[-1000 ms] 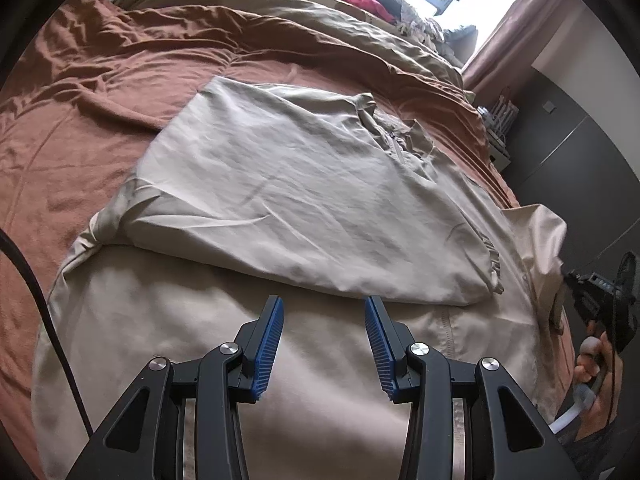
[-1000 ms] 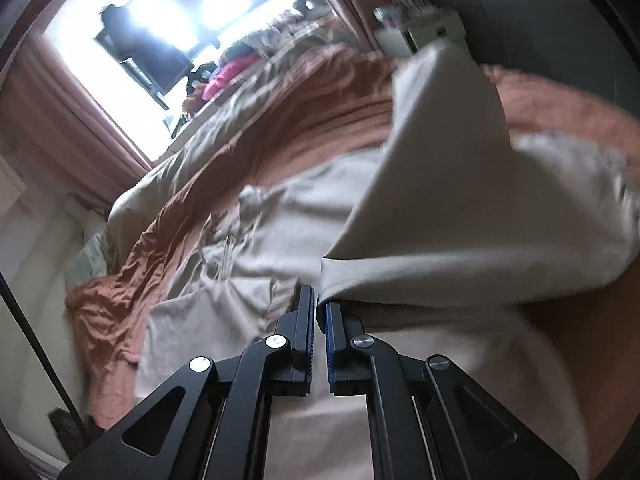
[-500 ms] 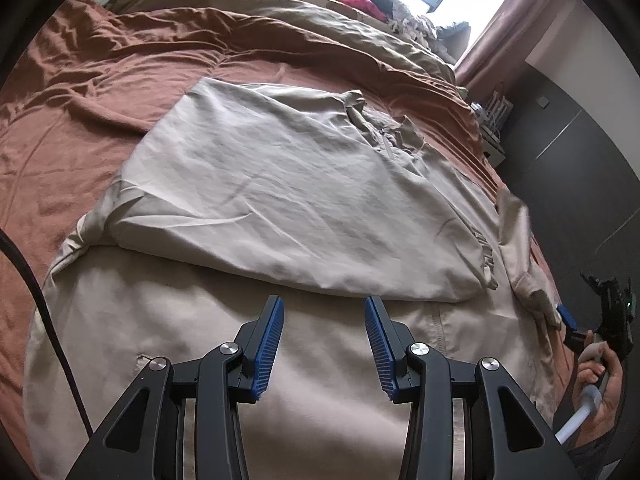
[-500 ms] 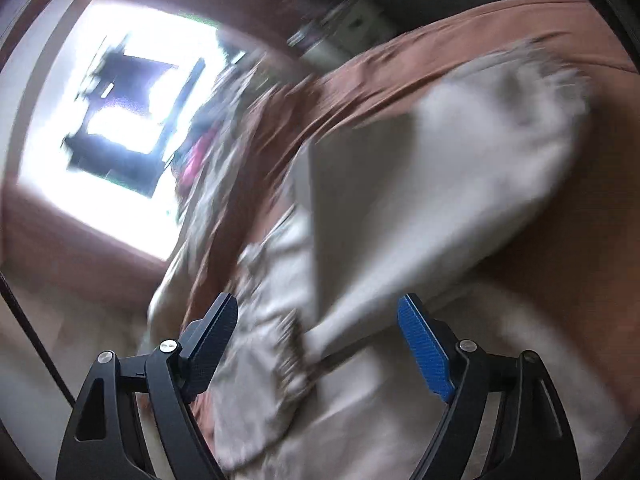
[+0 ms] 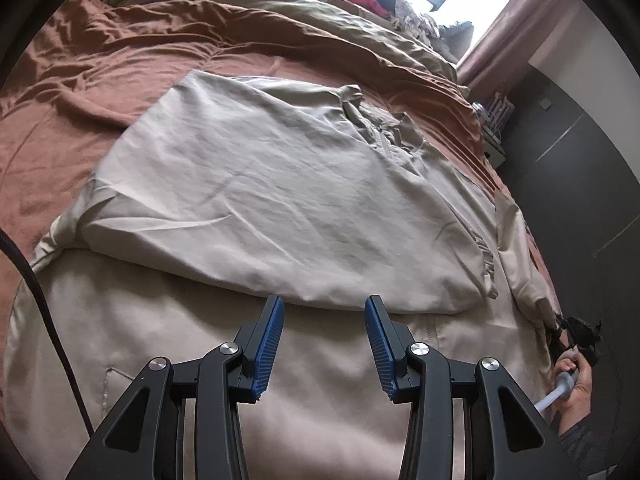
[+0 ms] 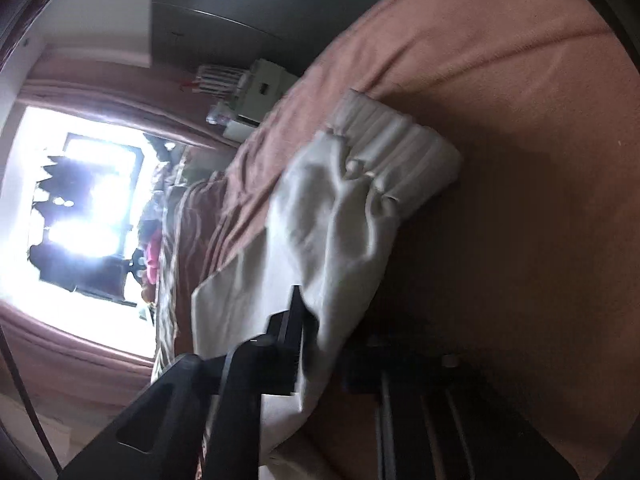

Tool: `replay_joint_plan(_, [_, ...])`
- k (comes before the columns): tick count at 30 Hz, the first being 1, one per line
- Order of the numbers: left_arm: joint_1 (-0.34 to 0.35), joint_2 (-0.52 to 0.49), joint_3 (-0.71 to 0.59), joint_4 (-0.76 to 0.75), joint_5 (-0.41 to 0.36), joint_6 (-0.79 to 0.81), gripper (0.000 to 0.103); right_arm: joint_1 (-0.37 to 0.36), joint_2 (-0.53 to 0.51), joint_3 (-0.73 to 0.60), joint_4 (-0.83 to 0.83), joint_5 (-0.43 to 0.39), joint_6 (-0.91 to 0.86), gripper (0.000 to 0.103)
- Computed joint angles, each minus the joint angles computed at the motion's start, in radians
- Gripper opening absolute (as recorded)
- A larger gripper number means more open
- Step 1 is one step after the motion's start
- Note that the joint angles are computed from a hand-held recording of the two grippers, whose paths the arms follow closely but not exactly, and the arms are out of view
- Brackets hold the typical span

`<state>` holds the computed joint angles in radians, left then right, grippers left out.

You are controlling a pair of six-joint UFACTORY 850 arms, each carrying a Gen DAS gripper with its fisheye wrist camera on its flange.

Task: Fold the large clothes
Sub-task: 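Fold the grasped side edge over the jacket body with the right tool, then release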

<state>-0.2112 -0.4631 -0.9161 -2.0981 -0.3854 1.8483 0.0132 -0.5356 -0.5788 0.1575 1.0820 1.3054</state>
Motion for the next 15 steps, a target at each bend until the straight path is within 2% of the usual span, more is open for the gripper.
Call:
replay_joint_plan(1, [-0.005,0.001,0.000,-0.011,0.006,0.016,0.044,0.012,0.021,-0.002,0.020,0.002,-0.040,0.004])
replay_joint_plan(4, [-0.011,0.001,-0.001,-0.018,0.015,0.030,0.044,0.070,0.038,-0.008,0.059,0.083,-0.153,0.004])
replay_joint_plan(10, [-0.003,0.010,0.006,-0.015,-0.005,0.005,0.044,0.199,0.132,-0.044,0.068,0.121,-0.338,0.004])
replay_joint_plan(15, [0.003,0.016,0.013,-0.024,-0.024,-0.009,0.044,0.259,0.116,-0.106,-0.027,0.140,-0.354,0.004])
